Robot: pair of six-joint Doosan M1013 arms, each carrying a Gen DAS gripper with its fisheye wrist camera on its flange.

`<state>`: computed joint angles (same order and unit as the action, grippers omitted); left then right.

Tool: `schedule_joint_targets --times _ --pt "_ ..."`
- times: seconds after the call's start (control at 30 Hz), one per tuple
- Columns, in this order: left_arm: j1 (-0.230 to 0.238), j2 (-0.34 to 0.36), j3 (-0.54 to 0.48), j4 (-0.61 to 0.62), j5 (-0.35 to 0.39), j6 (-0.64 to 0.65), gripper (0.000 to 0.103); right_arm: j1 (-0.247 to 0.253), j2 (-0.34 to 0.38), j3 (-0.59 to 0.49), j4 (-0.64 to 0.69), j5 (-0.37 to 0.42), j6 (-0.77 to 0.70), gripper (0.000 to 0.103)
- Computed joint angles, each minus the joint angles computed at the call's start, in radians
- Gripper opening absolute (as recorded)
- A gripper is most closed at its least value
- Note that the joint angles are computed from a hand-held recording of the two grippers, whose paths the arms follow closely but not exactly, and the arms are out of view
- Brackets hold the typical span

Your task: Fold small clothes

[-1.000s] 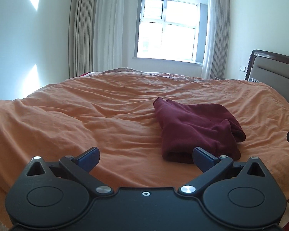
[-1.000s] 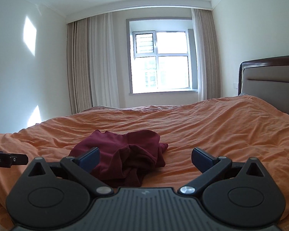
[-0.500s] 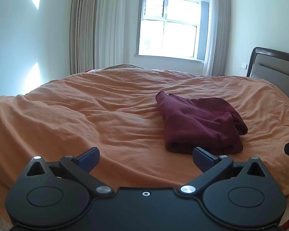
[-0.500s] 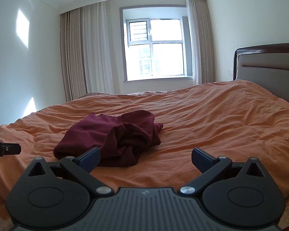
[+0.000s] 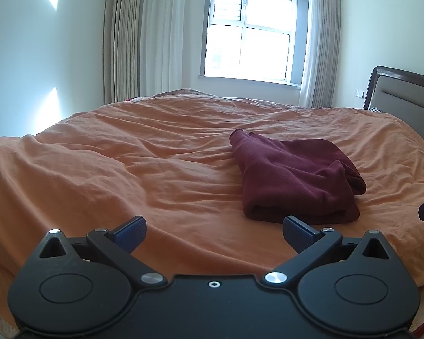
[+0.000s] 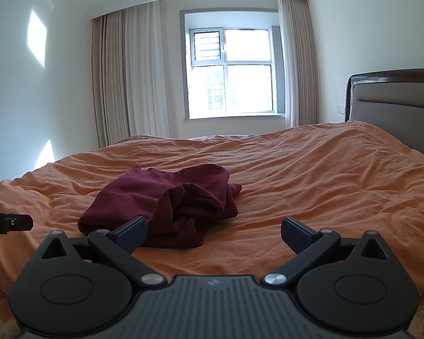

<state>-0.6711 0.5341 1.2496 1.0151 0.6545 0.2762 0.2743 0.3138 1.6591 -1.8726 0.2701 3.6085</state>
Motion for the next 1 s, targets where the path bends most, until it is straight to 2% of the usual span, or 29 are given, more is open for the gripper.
schedule_joint_targets --times 0.47,1.0 --pt "0.003 0.013 -0.019 -0.055 0.008 0.047 0.102 -0.003 0.009 -0.012 0.082 -0.009 -0.079 0.103" --pt "0.011 0.060 -0.102 -0.190 0.117 0.153 0.102 -0.009 0.028 -0.031 0.225 -0.020 -0.227 0.103"
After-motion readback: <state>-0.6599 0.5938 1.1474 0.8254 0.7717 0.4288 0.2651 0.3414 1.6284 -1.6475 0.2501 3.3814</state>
